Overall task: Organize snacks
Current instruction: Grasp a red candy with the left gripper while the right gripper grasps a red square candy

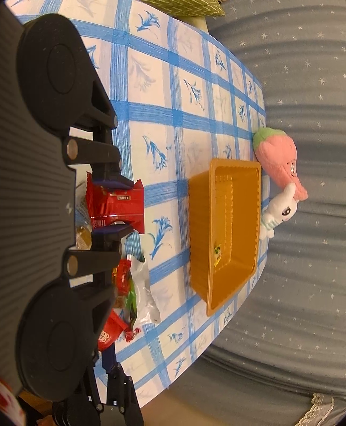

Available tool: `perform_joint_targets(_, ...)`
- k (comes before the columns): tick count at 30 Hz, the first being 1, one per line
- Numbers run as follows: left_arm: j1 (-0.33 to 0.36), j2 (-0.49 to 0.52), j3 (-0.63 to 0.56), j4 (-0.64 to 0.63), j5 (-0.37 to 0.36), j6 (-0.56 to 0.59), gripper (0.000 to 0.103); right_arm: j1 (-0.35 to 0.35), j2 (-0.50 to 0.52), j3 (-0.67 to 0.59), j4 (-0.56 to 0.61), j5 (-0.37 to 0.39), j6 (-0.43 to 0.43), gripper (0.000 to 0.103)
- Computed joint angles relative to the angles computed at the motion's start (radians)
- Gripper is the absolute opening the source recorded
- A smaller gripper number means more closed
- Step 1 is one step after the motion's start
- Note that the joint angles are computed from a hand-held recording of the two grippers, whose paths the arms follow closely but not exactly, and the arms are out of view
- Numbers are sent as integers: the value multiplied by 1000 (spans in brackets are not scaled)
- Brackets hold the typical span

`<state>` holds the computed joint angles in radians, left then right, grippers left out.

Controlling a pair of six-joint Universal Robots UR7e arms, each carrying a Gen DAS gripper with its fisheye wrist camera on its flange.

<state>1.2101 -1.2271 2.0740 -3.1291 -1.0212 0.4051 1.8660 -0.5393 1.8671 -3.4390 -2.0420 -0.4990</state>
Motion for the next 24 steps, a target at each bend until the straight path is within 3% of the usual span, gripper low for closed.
perform_joint_targets(11, -18, 27, -22, -17, -31, 29, 25, 15, -4, -12, -133, 37, 47, 27)
perform_joint_targets(24, -28, 136, -173, -34, -75, 127, 25, 20, 12, -154, -114, 54, 19, 27)
